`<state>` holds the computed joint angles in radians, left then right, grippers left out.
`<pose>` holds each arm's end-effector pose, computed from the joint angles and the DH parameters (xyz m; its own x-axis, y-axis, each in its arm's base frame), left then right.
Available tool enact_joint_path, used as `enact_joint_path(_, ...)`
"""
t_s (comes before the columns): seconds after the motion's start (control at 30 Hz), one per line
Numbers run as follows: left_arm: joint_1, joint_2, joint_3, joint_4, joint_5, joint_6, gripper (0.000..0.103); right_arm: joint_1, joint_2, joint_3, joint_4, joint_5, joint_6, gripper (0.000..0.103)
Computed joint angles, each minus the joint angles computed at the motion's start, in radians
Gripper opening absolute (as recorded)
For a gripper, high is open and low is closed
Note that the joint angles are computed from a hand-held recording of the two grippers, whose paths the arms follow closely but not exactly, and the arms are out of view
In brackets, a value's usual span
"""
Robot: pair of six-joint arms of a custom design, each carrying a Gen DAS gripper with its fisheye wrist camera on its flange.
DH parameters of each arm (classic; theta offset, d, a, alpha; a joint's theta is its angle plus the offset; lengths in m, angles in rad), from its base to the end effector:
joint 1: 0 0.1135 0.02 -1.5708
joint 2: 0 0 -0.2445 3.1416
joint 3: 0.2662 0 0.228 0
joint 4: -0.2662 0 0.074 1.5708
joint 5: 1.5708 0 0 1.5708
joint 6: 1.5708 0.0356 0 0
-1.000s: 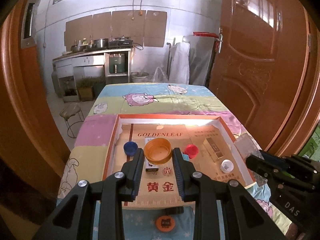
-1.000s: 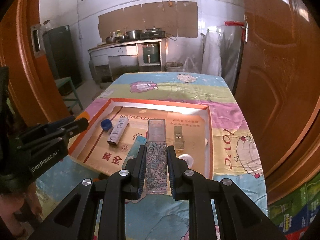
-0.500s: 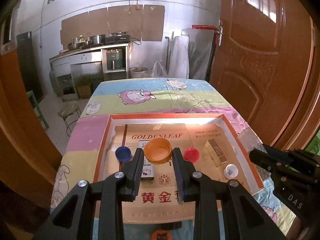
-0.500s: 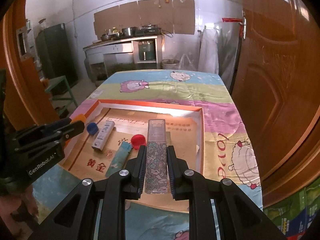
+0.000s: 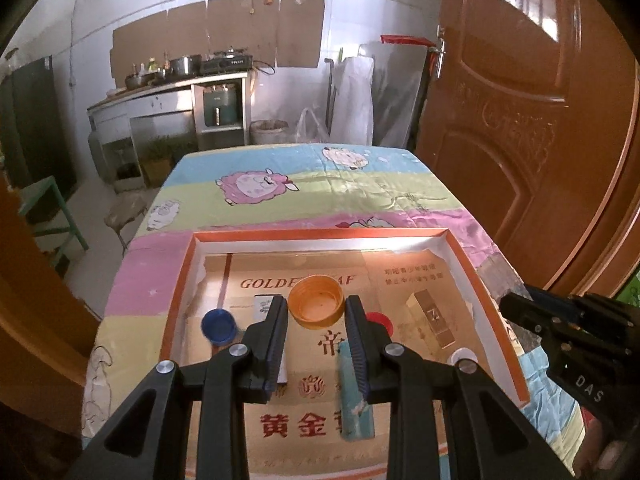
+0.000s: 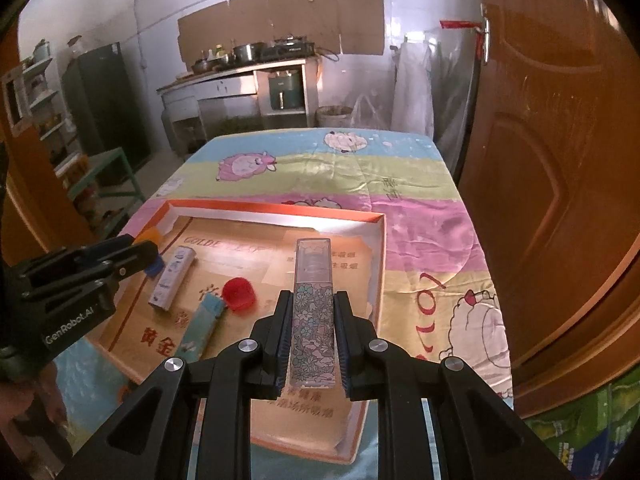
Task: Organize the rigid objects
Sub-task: 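Open the left gripper in the lid while the right gripper carries the clear box, then lower the clear patterned box into the lid and open the right gripper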
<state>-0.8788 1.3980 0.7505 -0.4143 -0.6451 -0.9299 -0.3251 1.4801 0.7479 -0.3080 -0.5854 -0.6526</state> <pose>0.1693 -0.1708 0.1801 -0.6764 -0.1875 -0.7122 -0.1905 0.9787 -0.0767 0.2470 -0.0625 0.1651 -0.6501 -0.3150 -0.6915 -0.4953 0.8658 0.0713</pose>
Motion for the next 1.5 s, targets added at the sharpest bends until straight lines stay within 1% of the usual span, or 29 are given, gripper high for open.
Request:
enact_joint_path(0.13, 0.066, 0.036, 0.015, 0.05, 0.065, 0.049, 0.03, 0.024, 0.084, 0.075, -0.005, 0.019, 0.011, 0.02)
enact_joint_path(0.37, 0.149, 0.123, 0.065, 0.098, 0.147, 0.105, 0.03, 0.088, 0.226, 0.218, -0.043, 0.058, 0.039, 0.02)
enact_joint_path(0.73, 0.253, 0.234, 0.137, 0.116, 0.243, 0.164, 0.03, 0.189, 0.388, 0.385, -0.088, 0.119, 0.095, 0.021)
enact_joint_path(1.17, 0.29, 0.343, 0.187, 0.145, 0.28, 0.198, 0.03, 0.221, 0.487, 0.431, -0.055, 0.159, 0.116, 0.021)
enact_joint_path(1.5, 0.301, 0.396, 0.211, 0.154, 0.298, 0.21, 0.03, 0.236, 0.521, 0.431, -0.022, 0.191, 0.113, 0.021)
